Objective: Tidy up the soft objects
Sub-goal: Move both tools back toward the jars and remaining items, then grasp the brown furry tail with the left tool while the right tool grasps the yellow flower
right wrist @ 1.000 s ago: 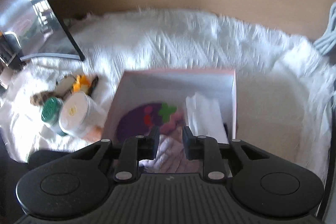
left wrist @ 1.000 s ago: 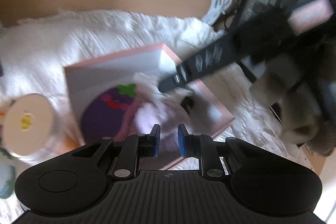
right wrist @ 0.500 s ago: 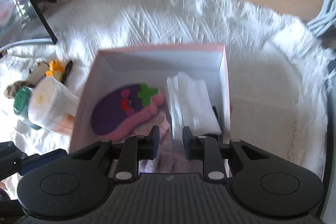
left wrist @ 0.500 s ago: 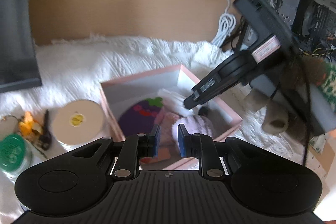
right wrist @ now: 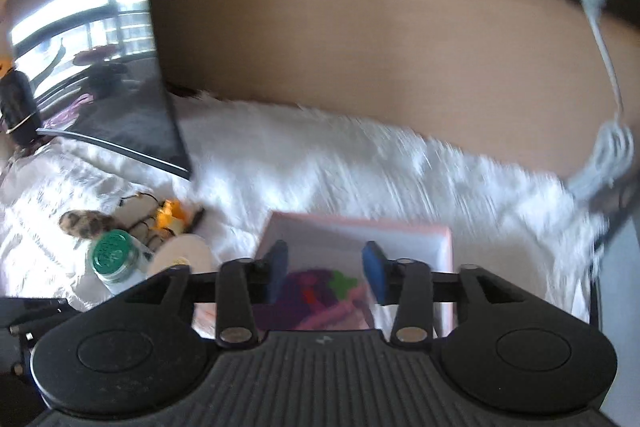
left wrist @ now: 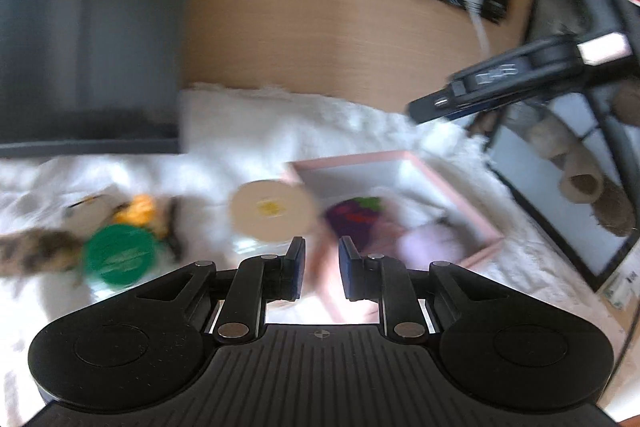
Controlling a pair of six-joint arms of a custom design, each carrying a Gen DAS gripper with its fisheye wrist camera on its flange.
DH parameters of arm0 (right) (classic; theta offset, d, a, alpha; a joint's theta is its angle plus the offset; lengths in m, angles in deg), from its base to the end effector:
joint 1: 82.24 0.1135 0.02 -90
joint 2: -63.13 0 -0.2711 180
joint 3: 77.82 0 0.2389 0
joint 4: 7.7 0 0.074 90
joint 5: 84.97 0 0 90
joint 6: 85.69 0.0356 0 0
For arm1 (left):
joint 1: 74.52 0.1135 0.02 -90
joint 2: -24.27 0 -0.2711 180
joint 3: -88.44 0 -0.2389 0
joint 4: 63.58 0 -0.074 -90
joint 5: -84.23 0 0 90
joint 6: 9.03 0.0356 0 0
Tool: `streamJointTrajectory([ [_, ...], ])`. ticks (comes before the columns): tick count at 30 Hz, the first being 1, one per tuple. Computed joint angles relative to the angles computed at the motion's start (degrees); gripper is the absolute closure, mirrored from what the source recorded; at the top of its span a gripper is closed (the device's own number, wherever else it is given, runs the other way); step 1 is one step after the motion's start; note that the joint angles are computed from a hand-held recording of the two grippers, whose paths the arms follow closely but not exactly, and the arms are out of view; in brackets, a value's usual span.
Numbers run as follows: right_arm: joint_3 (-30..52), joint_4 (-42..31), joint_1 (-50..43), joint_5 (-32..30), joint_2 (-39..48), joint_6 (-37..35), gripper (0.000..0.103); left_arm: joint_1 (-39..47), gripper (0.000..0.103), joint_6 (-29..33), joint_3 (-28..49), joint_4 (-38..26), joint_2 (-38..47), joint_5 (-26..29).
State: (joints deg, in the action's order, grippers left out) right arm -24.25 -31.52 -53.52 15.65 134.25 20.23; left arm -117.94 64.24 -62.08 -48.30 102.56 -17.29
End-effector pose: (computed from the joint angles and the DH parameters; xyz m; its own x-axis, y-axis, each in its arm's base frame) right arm 0.2152 0.1105 0.2259 -0.6537 -0.0508 -0.7551 -0.1786 0.9799 0.0887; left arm 0.1596 -0.1413 0.1390 -0.5433 0.1258 -0.8301 0.4137 0.9005 -0.1343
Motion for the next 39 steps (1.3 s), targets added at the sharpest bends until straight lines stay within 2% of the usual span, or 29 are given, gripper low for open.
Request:
streamJointTrajectory([
  [3,0.9,2.2,7.3,6.9,0.9,-0.8,0.050,8.0,0.083,1.8,-4.9,0.7,-5.4,0.5],
  [6,4.4,0.3,10.6,6.2,3.6,-1.2,0.050,20.4,0.083,8.3,-6.1,-0.3,-8.5,4.6],
  [8,7.0,-1.4,11.6,4.0,5.4,-1.5,0.050,30.0,0.083,16.0,-5.0,0.1,-8.0,9.2],
  [11,9.9,-2.6,14.1,3.3,8.1,-2.1,0.050,40.9,0.083,33.4,2.8,-6.5,-2.7,19.0],
  [12,11.0,-3.2,14.8,3.0,9.0,-2.4,0.050,42.0,0.082,40.4,5.4,-8.6,-0.2,19.3],
  [14,13.3,-4.8,16.2,2.3,10.9,-3.1,0.050,41.8,0.082,55.4,6.2,-5.4,3.8,16.9],
  [15,14.7,-5.4,17.0,2.3,12.1,-3.5,0.050,41.4,0.081,61.0,7.6,-6.3,5.7,16.4],
  [16,15.8,-5.6,17.4,2.0,13.1,-4.1,0.050,41.3,0.078,64.0,9.5,-8.5,7.3,16.4],
  [19,18.5,-6.4,18.5,1.2,15.6,-5.0,0.050,40.7,0.077,69.7,15.0,-15.3,11.8,17.8],
  [22,20.3,-7.0,18.8,0.3,17.5,-5.0,0.050,38.3,0.077,77.3,17.1,-14.4,16.9,15.0],
  [25,20.9,-7.3,18.8,-0.3,18.7,-4.8,0.050,37.1,0.077,80.6,19.2,-13.9,22.2,13.0],
  [27,20.8,-7.3,18.6,-0.6,18.9,-4.3,0.050,37.0,0.077,81.6,19.4,-10.4,25.6,12.3],
  [33,19.8,-8.2,17.0,-1.2,18.9,-2.7,0.050,38.2,0.072,80.1,23.5,-10.5,30.9,13.9],
  [37,19.8,-8.5,16.1,-1.0,18.7,-1.7,0.050,37.4,0.076,79.1,23.0,-7.9,32.0,13.0],
  [39,20.1,-8.7,15.4,-1.7,18.7,-1.3,0.050,38.1,0.081,77.9,20.4,-3.0,32.1,13.6],
])
